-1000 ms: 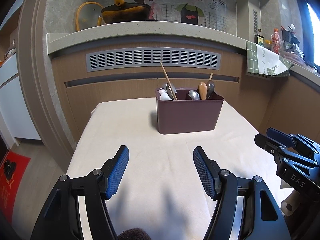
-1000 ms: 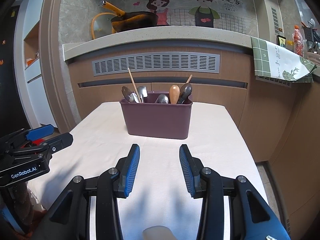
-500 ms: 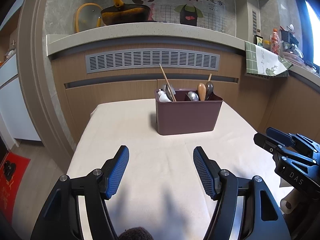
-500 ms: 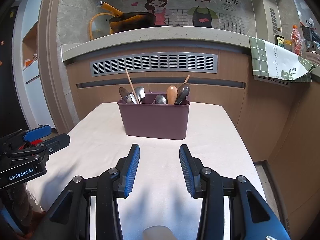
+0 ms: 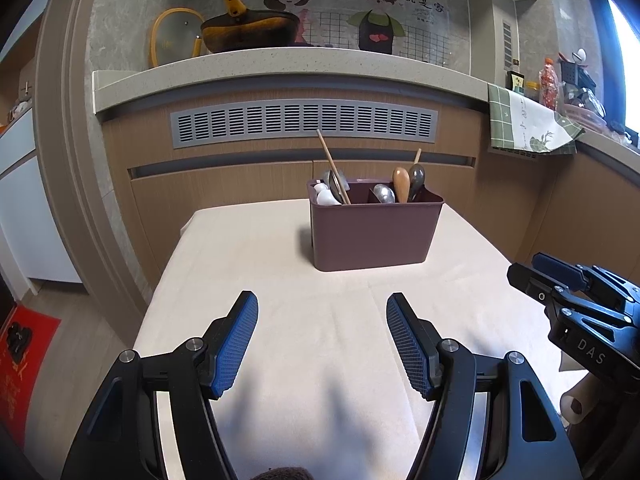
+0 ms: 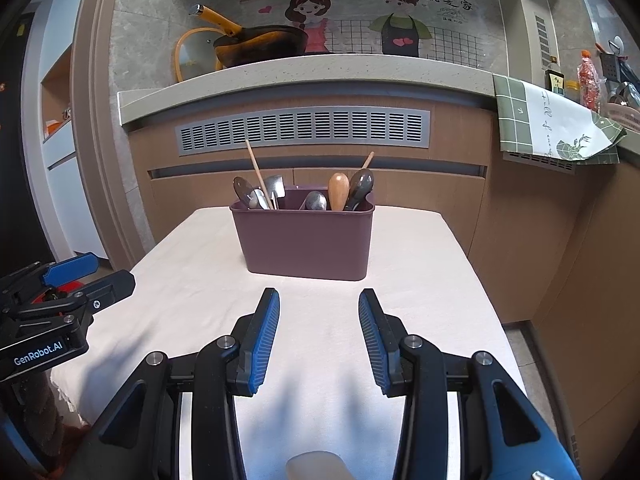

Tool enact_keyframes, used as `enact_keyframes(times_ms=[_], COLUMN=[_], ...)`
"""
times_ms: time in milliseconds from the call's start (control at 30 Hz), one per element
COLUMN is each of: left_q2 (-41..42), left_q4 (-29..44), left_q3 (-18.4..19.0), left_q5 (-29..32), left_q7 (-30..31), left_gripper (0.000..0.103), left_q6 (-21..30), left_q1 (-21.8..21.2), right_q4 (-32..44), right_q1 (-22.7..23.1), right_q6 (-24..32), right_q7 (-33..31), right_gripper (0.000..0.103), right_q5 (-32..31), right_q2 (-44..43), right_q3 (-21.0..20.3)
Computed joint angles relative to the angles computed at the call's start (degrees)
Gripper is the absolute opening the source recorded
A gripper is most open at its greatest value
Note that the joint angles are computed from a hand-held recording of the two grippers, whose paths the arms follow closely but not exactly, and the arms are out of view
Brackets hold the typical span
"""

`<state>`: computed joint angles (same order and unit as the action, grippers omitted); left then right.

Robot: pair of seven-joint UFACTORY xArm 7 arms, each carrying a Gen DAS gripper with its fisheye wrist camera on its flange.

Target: Organize utensils

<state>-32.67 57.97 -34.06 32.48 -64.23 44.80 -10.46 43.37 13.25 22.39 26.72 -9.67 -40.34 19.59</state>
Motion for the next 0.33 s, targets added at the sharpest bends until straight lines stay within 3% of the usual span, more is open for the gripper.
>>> enact_keyframes(times_ms=[333], left_q2=[-0.19], left_q4=[-0.82], left_q3=[0.49], left_q5=[0.37], left_q7=[-1.00], left_gripper=[0.067], left_q6=[-0.46], left_q1=[-0.08], right_q4=[0.14], right_q1=[-0.24], right_q6=[0.37], right_q7=[0.17], right_gripper=[0.039], right_q5=[-0.40], right_q2=[-0.09], right_q3=[0.18])
